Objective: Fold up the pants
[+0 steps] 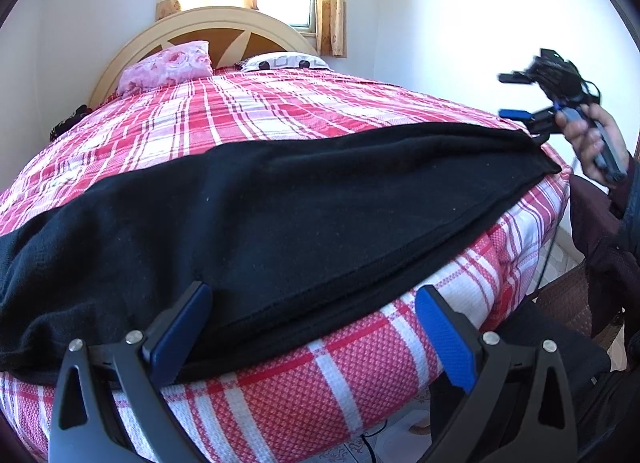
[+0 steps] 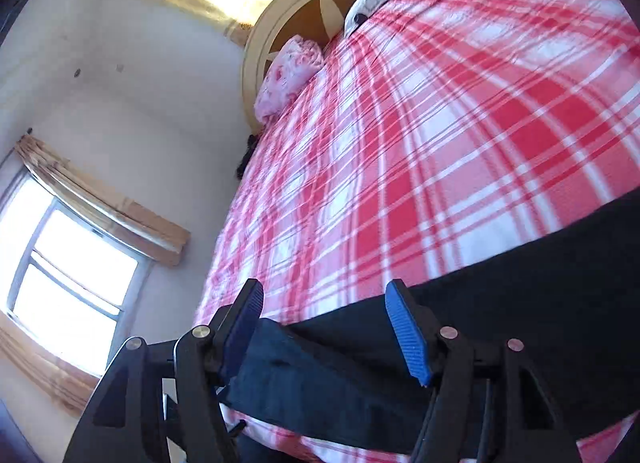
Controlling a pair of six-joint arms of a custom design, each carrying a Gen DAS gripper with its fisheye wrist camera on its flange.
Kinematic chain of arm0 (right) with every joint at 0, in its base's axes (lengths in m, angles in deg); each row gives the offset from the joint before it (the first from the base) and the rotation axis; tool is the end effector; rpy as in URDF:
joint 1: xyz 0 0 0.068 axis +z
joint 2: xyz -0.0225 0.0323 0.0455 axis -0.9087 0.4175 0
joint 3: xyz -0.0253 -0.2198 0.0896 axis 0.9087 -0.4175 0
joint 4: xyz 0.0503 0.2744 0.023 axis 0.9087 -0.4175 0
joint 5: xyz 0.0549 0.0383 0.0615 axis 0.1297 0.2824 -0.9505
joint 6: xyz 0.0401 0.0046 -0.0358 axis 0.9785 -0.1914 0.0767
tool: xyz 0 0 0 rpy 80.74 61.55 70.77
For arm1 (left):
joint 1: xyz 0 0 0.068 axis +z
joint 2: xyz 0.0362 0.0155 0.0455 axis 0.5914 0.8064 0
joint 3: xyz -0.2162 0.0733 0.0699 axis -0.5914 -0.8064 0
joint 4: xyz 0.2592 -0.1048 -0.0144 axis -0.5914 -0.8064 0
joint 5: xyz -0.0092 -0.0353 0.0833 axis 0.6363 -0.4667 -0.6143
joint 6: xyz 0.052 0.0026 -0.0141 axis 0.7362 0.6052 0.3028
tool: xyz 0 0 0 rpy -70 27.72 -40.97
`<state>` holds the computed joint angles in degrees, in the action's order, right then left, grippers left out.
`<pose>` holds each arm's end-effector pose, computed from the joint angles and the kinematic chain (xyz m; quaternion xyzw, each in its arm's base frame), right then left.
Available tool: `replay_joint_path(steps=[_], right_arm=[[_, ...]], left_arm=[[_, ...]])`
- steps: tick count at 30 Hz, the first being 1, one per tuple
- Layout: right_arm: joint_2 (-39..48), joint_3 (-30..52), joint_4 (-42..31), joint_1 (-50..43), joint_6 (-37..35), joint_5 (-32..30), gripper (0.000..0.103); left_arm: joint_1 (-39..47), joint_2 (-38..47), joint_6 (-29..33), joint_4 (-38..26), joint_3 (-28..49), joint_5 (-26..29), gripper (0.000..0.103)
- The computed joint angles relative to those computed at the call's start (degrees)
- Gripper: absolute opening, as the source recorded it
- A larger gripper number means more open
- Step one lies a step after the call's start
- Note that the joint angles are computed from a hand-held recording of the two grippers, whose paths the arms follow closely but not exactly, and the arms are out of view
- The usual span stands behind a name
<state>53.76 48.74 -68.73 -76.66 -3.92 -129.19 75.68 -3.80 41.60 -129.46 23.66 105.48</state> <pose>0.2929 -0.0294 0.2567 0.0021 0.8635 0.4187 0.2812 0.0997 0.0535 0.2030 0.0437 0.8940 -0.0645 0.4412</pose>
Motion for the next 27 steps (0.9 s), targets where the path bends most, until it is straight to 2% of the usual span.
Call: replay_joint_path(steps=[2,5,7,9,10,11,13,15,16,18,19,20,21,23,24,27], right_arm=[[-0.7,0.0,-5.2,-1.9,-6.4,-2.2,0.065],[3.1,4.0,-25.9,-6.1,-29.3,-6.5,0.065],[4.4,5.0,-31.7,-6.2,-36.5,-5.8,0.065],[9.5,8.8,-37.9,-4.9,-41.5,-5.2,0.065],[9.8,8.3,-35.7,-4.4,-39.2,-3.4,0.065],[8.4,7.3,-29.8,-3.5,-32.5,-1.3,0.065],[9.9,8.4,-26.2,-4.4,-27.8,-1.7,0.065],[5.1,5.2,-11.6,-5.9,-14.4,3.2,0.065],[3.7,4.2,-7.2,-7.0,-10.5,4.6,0.065],[5.1,5.6,-8.1,-10.2,-9.2,-1.1,0.065],[5.6,6.2,-10.0,-10.7,-10.3,-3.1,0.065],[5.0,6.7,-14.3,-10.8,-15.0,-4.2,0.065],[3.2,5.9,-15.6,-10.4,-17.4,-3.0,0.065],[-3.4,1.4,-13.7,-9.7,-17.7,2.2,0.065],[-4.6,0.2,-13.5,-11.3,-17.6,2.7,0.065],[-6.2,-2.8,-10.7,-23.1,-11.3,3.0,0.065]], left_arm=[[-0.2,-0.6,-0.4,-0.1,0.1,0.3,0.103],[-1.1,-0.5,-0.6,1.2,-0.7,-0.4,0.103],[-2.4,-1.6,-0.6,1.4,-1.1,-2.0,0.103],[-2.8,-1.4,-0.8,1.4,-0.9,-2.4,0.103],[-2.6,-0.8,-0.8,1.5,-0.7,-2.2,0.103],[-2.5,-0.3,-0.7,1.6,-0.5,-2.0,0.103],[-3.0,0.1,-1.0,2.0,-0.4,-2.7,0.103],[-3.8,-0.5,-1.5,1.8,-0.5,-3.4,0.103],[-3.8,-0.3,-1.5,2.0,-0.5,-3.3,0.103],[-3.1,0.0,-1.4,2.0,-0.5,-2.6,0.103],[-3.1,-0.1,-1.5,1.9,-0.5,-2.6,0.103],[-3.0,-0.2,-1.9,1.7,-0.3,-2.4,0.103],[-2.6,0.1,-2.2,1.5,0.1,-1.9,0.103],[-0.8,2.1,-2.2,0.7,2.0,1.1,0.103],[-0.6,2.1,-2.1,0.6,2.5,1.9,0.103],[-5.6,0.9,-3.9,2.5,3.1,-1.0,0.103]])
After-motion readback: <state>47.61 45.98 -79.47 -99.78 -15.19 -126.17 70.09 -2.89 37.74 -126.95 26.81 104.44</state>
